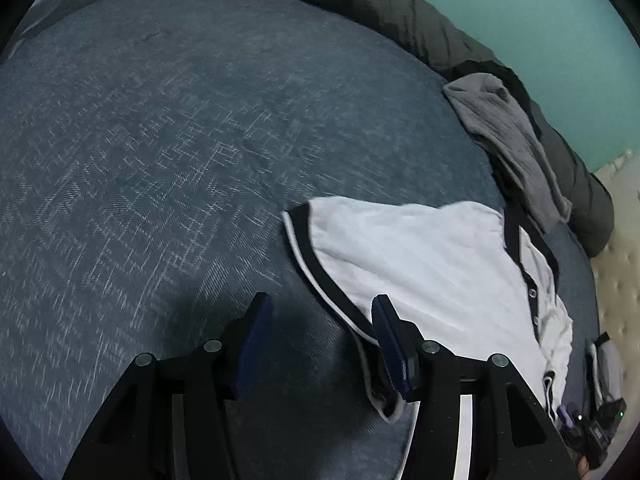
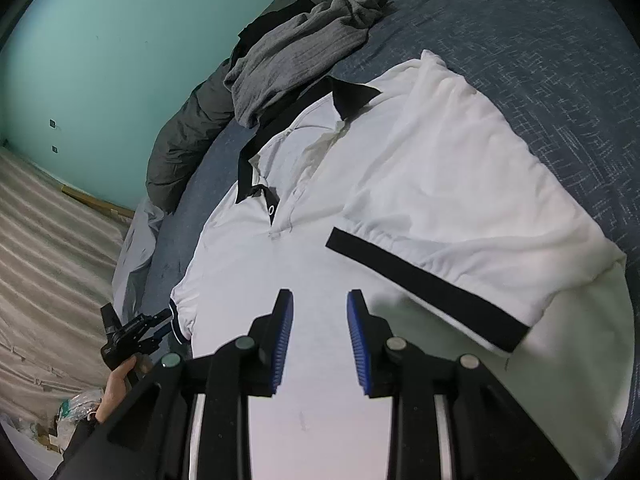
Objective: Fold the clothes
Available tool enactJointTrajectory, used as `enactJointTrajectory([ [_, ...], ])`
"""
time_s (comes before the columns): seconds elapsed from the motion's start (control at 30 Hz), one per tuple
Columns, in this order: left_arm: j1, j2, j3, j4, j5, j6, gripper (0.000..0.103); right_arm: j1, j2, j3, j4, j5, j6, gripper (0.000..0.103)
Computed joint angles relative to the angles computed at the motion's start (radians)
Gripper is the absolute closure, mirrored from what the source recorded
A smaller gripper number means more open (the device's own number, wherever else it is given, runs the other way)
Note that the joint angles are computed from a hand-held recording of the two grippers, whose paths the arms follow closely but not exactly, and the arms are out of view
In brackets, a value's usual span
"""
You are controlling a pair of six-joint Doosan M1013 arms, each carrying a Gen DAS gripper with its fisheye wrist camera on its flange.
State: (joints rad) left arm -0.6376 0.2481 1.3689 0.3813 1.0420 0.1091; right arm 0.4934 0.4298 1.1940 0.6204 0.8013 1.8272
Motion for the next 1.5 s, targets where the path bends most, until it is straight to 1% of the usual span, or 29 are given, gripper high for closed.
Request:
enactJointTrajectory([
  [0.07,0.010,0.000,0.012,0.006,-0.030,-0.011,0.047,-0.001,-0.002,0.003,-0.010,-0.005,0.008,0.076],
  [0.13,0.017,0.003,0.013,0.017,-0.044,-0.010,0.047,-0.003,-0.004,0.005,-0.017,-0.008,0.017,0.076],
  [0.3,0.021,0.011,0.008,0.040,-0.056,-0.017,0.047,-0.007,-0.006,0.010,-0.016,-0.013,0.023,0.076],
  [0.33,0.021,0.013,0.006,0.044,-0.058,-0.015,0.049,-0.008,-0.006,0.010,-0.014,-0.013,0.023,0.076],
  [0.37,0.021,0.017,0.000,0.048,-0.054,-0.008,0.059,-0.009,-0.006,0.011,-0.013,-0.013,0.023,0.076],
  [0.4,0.020,0.022,-0.007,0.051,-0.048,0.001,0.066,-0.009,-0.006,0.012,-0.009,-0.013,0.021,0.076],
  [0.47,0.019,0.029,-0.019,0.060,-0.042,0.011,0.090,-0.010,-0.007,0.014,-0.002,-0.014,0.017,0.076],
  [0.5,0.018,0.029,-0.022,0.065,-0.042,0.009,0.094,-0.011,-0.008,0.015,-0.002,-0.015,0.017,0.076],
  [0.63,0.006,0.031,-0.043,0.097,-0.033,0.016,0.097,-0.013,-0.010,0.018,0.004,-0.022,0.018,0.076],
  [0.67,0.000,0.033,-0.054,0.106,-0.026,0.029,0.099,-0.014,-0.011,0.019,0.005,-0.023,0.017,0.076],
  [0.8,-0.020,0.061,-0.132,0.114,0.014,0.130,0.099,-0.017,-0.014,0.023,0.016,-0.030,0.014,0.076],
  [0.9,-0.036,0.097,-0.215,0.108,0.034,0.220,0.099,-0.020,-0.017,0.026,0.025,-0.038,0.012,0.076],
  [1.07,-0.066,0.174,-0.368,0.073,0.058,0.369,0.099,-0.023,-0.020,0.031,0.042,-0.043,0.005,0.076],
  [1.27,-0.105,0.289,-0.536,-0.027,0.148,0.569,0.099,-0.028,-0.024,0.039,0.063,-0.053,0.000,0.076],
  [1.33,-0.120,0.318,-0.567,-0.047,0.203,0.623,0.099,-0.030,-0.026,0.040,0.073,-0.054,-0.006,0.076],
  [1.4,-0.128,0.335,-0.584,-0.058,0.239,0.666,0.098,-0.031,-0.027,0.043,0.081,-0.057,-0.010,0.076],
  [1.43,-0.133,0.342,-0.592,-0.058,0.258,0.682,0.095,-0.032,-0.028,0.043,0.083,-0.058,-0.011,0.076],
  [1.5,-0.143,0.338,-0.585,-0.057,0.273,0.684,0.088,-0.032,-0.028,0.044,0.087,-0.059,-0.012,0.076],
])
